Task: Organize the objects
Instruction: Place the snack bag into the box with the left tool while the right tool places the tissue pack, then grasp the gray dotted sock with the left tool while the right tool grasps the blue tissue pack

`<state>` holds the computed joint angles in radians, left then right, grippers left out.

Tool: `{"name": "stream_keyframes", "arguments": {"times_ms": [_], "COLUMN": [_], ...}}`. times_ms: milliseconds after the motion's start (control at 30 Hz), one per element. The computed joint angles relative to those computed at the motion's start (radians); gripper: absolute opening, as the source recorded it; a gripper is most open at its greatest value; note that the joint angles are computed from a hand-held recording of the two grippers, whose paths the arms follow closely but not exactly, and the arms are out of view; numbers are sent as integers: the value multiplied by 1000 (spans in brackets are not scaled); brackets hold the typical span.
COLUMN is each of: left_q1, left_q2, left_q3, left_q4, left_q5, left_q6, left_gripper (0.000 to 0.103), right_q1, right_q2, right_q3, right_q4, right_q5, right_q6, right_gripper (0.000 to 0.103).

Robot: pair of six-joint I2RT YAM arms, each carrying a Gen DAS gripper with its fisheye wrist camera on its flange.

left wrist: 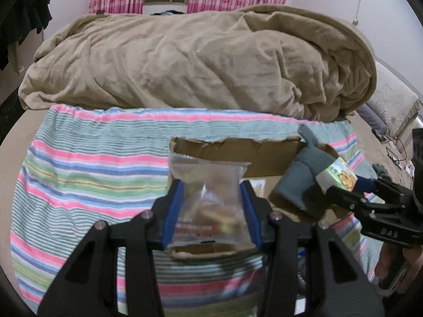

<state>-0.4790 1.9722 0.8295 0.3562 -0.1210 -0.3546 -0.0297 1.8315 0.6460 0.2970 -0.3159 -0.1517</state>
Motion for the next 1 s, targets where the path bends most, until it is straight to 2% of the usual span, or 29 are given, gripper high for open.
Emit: {"name": "stream_keyframes", "arguments": {"times_ms": [167, 233, 333, 400, 533, 600, 667, 1000], "left_q1": [-10, -8, -5, -7, -15, -24, -33, -124], "left_q2": [20, 8, -22, -44, -112, -146, -191, -415], "left_q3": [42, 26, -3, -19, -71, -94, -126, -267], "left_q4": [-67, -60, -50, -53, -50, -54, -54, -111], "left_q5": [-9, -5, 0, -15, -25, -33, -39, -112], "left_q6": [1, -2, -1, -6, -14, -17, -24, -91], "left_gripper": [51, 58, 59, 64, 65, 69, 74, 83], "right_q1": [24, 34, 35, 37, 37, 37, 35, 24], "right_q2": [18, 19, 14, 2, -42, -67, -99, -302], "right_q3": [8, 3, 3, -4, -37, -54, -74, -196], "right_q4": [5, 17, 12, 9, 12, 14, 11, -28], "right_q5": [24, 45, 47, 52, 64, 66, 66, 64], "right_q6": [4, 11, 18, 16, 19, 21, 20, 19], "right_gripper": [69, 69, 69, 70, 73, 81, 82, 82]}}
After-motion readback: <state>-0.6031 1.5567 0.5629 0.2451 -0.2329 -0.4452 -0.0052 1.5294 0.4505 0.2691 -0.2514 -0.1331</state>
